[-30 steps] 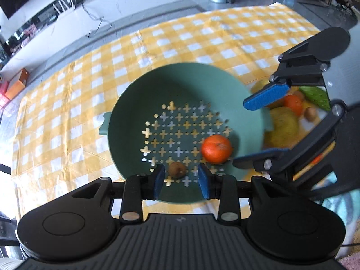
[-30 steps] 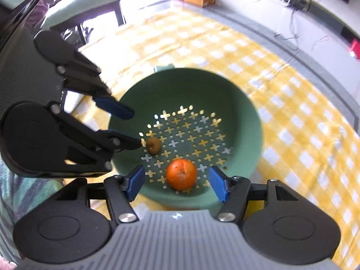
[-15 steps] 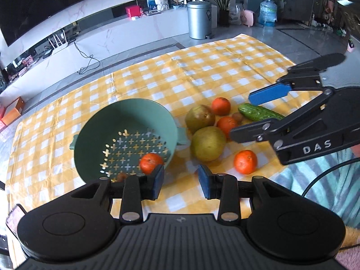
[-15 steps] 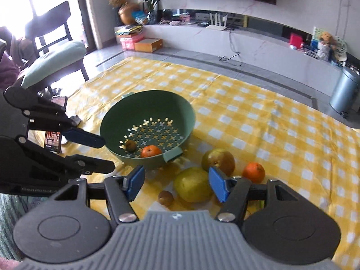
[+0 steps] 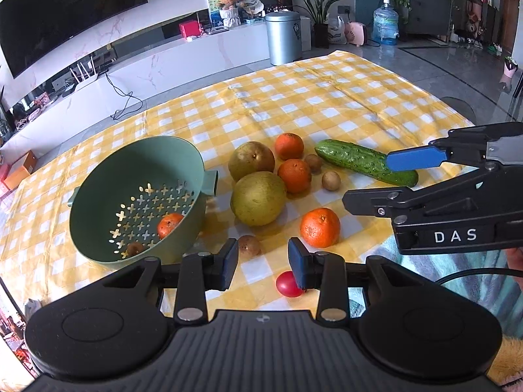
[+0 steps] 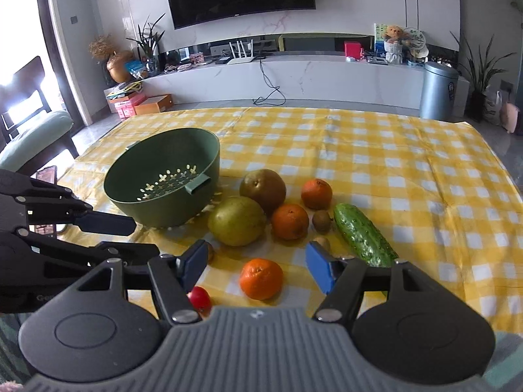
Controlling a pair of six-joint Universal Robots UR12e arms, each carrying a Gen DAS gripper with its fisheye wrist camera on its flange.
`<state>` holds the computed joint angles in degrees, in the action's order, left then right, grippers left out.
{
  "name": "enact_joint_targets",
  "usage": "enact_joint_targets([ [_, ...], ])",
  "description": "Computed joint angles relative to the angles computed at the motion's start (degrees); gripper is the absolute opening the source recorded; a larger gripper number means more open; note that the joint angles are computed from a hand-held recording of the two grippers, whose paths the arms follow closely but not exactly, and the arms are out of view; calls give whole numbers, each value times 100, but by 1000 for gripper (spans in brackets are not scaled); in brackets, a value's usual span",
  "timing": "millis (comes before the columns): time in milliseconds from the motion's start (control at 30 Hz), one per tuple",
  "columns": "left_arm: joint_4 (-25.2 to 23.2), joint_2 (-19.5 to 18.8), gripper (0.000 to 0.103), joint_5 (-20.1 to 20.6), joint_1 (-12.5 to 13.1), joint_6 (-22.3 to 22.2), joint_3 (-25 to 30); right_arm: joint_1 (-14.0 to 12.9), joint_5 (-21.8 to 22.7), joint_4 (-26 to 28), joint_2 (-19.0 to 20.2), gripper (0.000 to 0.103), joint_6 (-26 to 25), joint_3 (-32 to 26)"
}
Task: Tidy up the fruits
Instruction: 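Move both tools back toward the remaining fruit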
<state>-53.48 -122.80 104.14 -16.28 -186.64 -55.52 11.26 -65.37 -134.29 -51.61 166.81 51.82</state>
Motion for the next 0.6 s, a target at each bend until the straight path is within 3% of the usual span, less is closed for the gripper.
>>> enact_joint_targets([
  [300,289,-23,42,-44,42,-85,-206,20,-255,-152,102,64,142,93],
  [600,81,-209,42,-76,125,-355,-82,43,-105,90,302,64,129,-104],
])
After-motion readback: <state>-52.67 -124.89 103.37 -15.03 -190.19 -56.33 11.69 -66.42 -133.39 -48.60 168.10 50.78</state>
